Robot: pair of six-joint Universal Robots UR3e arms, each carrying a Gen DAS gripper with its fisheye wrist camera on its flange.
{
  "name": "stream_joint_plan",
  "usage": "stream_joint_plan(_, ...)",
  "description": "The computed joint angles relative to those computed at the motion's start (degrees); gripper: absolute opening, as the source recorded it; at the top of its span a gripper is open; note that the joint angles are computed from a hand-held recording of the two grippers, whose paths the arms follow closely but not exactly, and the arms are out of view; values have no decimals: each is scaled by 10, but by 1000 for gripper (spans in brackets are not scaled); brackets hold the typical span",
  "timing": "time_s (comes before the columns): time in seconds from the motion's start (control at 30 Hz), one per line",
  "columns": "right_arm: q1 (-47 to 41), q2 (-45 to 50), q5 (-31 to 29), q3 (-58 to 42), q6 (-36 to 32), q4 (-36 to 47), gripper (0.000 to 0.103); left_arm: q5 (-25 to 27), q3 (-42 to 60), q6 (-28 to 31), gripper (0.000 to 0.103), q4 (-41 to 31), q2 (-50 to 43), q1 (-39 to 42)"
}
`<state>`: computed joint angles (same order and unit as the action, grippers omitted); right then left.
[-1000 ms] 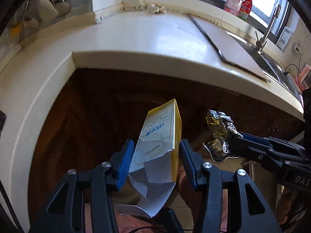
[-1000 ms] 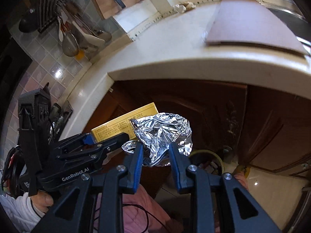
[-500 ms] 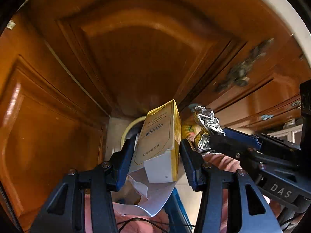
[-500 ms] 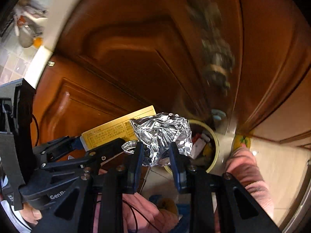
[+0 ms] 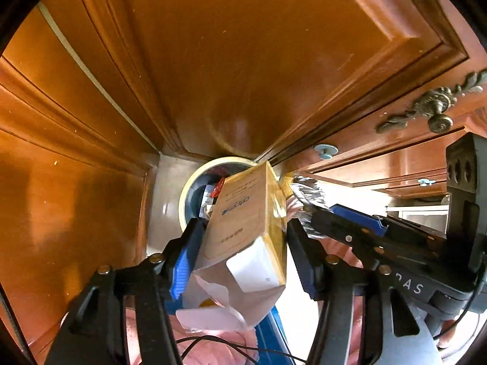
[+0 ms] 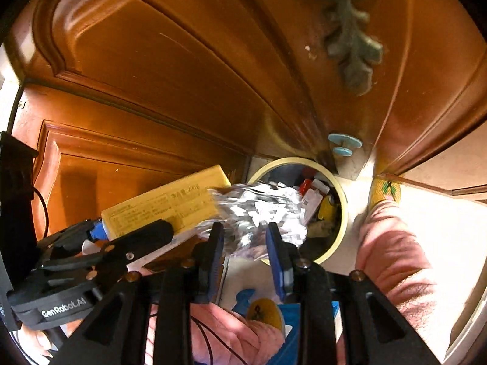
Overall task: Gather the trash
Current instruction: 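Open both tools to drop the carton and foil into the bin, then raise both open tools back up toward the paper cup on the counter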
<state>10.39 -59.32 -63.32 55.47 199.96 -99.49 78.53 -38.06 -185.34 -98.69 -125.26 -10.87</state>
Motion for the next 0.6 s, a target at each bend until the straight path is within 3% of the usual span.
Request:
stream_joint_plan(0.07, 0, 6, -3, -11, 4, 7, 44, -5, 17, 4, 58, -16, -8, 7)
stream_joint_plan(0.13, 2, 2, -10, -7, 8, -2, 48, -7, 26, 3, 60, -21, -16, 12)
stream_joint_plan(0.23, 6, 1, -14, -13, 6, 0, 49, -5, 2, 3, 68, -12, -3, 17)
stream_joint_plan(0.6, 16, -4, -29, -84, -14, 55, 49, 13, 32, 7, 74, -35, 30, 20)
